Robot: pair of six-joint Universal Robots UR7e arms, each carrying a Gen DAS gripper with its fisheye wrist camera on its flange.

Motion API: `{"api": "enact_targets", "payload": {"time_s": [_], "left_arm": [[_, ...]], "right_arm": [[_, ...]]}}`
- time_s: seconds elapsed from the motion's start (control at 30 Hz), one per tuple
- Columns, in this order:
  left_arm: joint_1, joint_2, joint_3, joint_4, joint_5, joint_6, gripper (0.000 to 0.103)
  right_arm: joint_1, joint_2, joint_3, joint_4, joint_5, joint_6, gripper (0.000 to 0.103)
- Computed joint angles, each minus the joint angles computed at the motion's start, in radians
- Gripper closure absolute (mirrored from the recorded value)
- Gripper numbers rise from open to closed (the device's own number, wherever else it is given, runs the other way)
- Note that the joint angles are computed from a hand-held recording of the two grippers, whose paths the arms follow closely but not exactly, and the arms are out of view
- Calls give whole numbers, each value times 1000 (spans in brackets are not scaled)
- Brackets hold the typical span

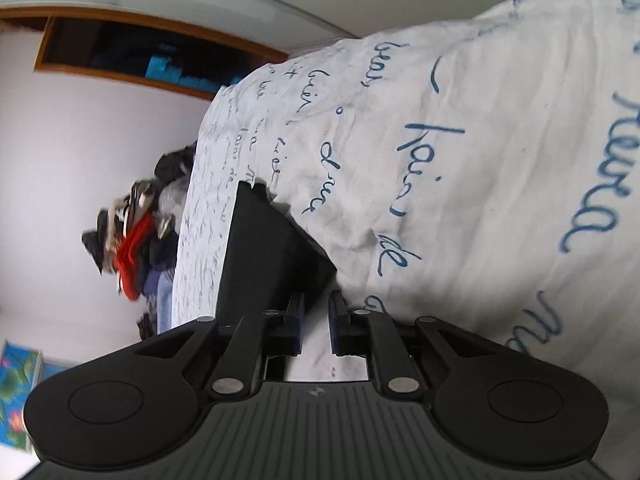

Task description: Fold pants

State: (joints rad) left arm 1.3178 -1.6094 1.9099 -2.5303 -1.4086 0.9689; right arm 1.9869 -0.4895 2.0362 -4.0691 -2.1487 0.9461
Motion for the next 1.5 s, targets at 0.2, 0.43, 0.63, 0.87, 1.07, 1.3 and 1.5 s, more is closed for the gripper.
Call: {"api": "enact_targets", "payload": {"time_s": [0.2,0.43,0.63,0.87,1.07,1.3,1.5], "left_arm": [[22,-13,-21,45,40,-47,58],[40,-8,-31,57,37,-31,58],[42,8,-29,29,23,-37,54],[49,7,-35,2,50,-61,38],[78,44,-83,40,24,-148,31],[99,53,-56,-101,-40,-162,31],[129,87,23,-276,-167,-26,27]], "right_arm": [[0,18,-24,-59,49,-4,60],[21,31,-16,-115,10,14,48],[18,63,-147,-79,-31,-98,25],[70,54,-224,64,-185,-254,98],[-3,54,-135,-9,-98,-219,99],[71,65,-157,-233,-281,-225,77],[61,-4,-310,238,61,-457,58]]}}
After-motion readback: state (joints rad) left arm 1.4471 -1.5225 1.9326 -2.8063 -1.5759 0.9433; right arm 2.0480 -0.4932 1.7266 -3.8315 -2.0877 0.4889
